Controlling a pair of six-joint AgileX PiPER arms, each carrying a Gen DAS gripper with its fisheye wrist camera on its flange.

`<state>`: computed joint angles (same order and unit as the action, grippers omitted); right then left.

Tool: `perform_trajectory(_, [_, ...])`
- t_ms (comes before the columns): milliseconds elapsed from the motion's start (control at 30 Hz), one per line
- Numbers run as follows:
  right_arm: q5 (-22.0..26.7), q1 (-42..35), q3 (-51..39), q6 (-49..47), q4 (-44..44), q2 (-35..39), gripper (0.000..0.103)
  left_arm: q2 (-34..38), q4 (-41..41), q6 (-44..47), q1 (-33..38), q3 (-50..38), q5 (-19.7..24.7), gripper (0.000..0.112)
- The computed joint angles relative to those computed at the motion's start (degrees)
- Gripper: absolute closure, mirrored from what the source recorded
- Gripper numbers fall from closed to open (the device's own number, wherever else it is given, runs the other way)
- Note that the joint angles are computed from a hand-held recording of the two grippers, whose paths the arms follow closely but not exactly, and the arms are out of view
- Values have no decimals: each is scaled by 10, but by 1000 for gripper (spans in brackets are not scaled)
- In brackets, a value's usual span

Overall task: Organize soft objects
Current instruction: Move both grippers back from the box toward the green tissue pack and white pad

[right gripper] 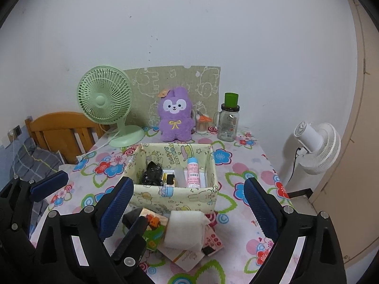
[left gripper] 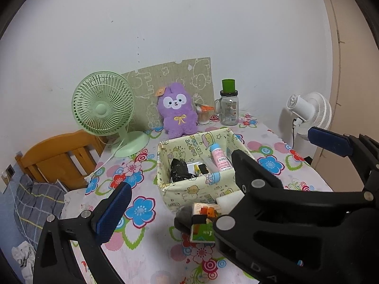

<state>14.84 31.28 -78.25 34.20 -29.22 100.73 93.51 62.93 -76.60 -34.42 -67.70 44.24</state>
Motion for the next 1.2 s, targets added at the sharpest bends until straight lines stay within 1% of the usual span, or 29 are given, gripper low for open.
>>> perform_trajectory(33, [-1, 3, 8, 18, -17, -6, 7, -3, 2, -4, -4, 4, 2, 9])
perform_trajectory(200, [0, 8, 35, 49, -50, -26, 6, -18, 19, -40, -24, 29, 12, 9])
perform_trajectory(367, [-9, 14, 67, 110, -116, -42, 5, -25, 28, -70, -38, 51, 12, 9])
perform_trajectory(500, [-21, 13, 85, 129, -137, -45, 5, -26, 37, -94, -44, 67, 4, 9])
perform_trajectory(600, [-27, 11, 98, 118, -127, -46, 5, -24, 46, -112, -51, 79, 2, 9])
perform_trajectory(733, [-39, 15, 125, 211, -219, -54, 5, -24, 51, -130, -59, 92, -1, 9])
perform_trajectory(833, [-45, 14, 135, 215, -223, -55, 5, -23, 61, -150, -64, 102, -2, 9])
perform_trajectory(900, [-50, 13, 142, 235, -243, -56, 5, -23, 66, -158, -67, 106, -1, 9])
perform_trajectory(1033, [-54, 16, 161, 353, -362, -56, 5, -21, 87, -190, -74, 122, -6, 9])
perform_trajectory(1200, [-67, 12, 171, 417, -427, -46, 5, -5, 118, -222, -82, 133, 6, 9])
